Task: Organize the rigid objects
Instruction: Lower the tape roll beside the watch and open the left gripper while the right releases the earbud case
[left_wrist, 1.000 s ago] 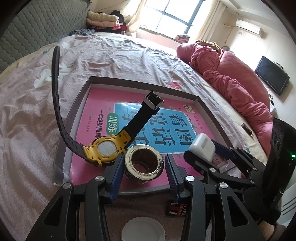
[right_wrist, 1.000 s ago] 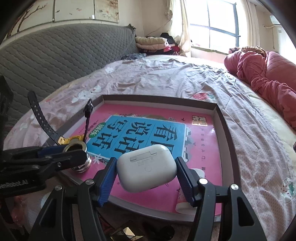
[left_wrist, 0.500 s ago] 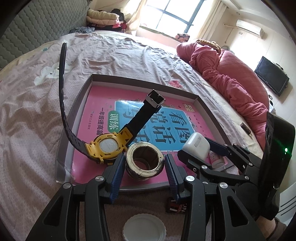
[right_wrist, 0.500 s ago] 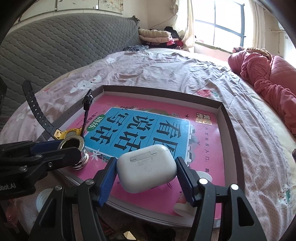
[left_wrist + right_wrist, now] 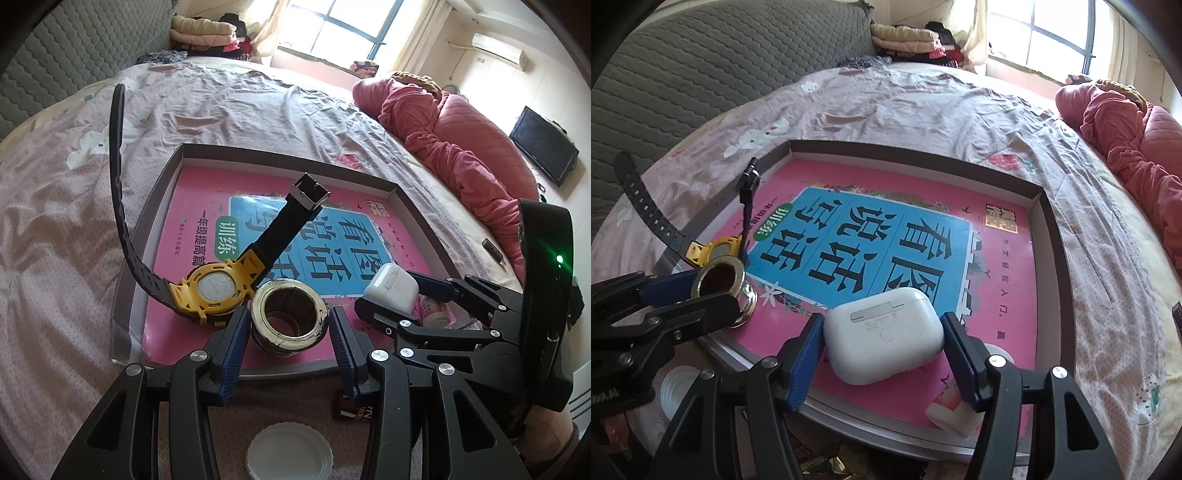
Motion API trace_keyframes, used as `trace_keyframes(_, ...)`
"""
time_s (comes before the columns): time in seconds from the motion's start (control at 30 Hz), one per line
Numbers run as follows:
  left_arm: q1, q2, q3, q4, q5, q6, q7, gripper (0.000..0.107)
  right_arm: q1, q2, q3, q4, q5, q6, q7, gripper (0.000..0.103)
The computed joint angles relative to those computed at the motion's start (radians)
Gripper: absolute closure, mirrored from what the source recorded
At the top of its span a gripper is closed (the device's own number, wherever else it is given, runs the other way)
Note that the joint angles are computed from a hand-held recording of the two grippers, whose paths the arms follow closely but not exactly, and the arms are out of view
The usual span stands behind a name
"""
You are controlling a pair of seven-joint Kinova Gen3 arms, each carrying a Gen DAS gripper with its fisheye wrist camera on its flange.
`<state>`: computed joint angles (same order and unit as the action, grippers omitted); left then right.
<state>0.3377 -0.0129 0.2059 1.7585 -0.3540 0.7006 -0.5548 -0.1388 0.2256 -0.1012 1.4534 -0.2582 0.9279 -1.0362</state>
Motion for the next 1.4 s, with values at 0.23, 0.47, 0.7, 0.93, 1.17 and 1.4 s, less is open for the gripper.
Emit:
trace_keyframes(0.23,0.002,0.005,-0.001,-0.012,0.005,0.018,-0.014,0.062,-0.038,0.039,0.010,-0.088,0.076,0.110,-0.082,0.040)
trace_keyframes(0.47,0.004,0.013,-0.006,-0.028,0.021,0.038,-0.035,0.062,-0.017,0.040,0.001,-0.092,0.050,0.128,-0.060,0.040)
trace_keyframes(0.7,0.009,0.024,-0.010,-0.052,0.032,0.070,-0.059,0.062,-0.007,0.042,-0.001,-0.092,0.025,0.125,-0.029,0.039)
trace_keyframes(0.93,0.013,0.027,-0.015,-0.061,0.045,0.083,-0.076,0.062,-0.004,0.032,-0.003,-0.068,0.001,0.093,-0.014,0.039)
trace_keyframes(1.17,0.013,0.026,-0.015,-0.066,0.054,0.089,-0.088,0.062,0.020,0.023,-0.005,-0.055,-0.043,0.091,0.019,0.039)
trace_keyframes(1.4,0.018,0.029,-0.013,-0.074,0.047,0.099,-0.084,0.062,0.047,-0.005,-0.002,-0.022,-0.099,0.073,0.059,0.039)
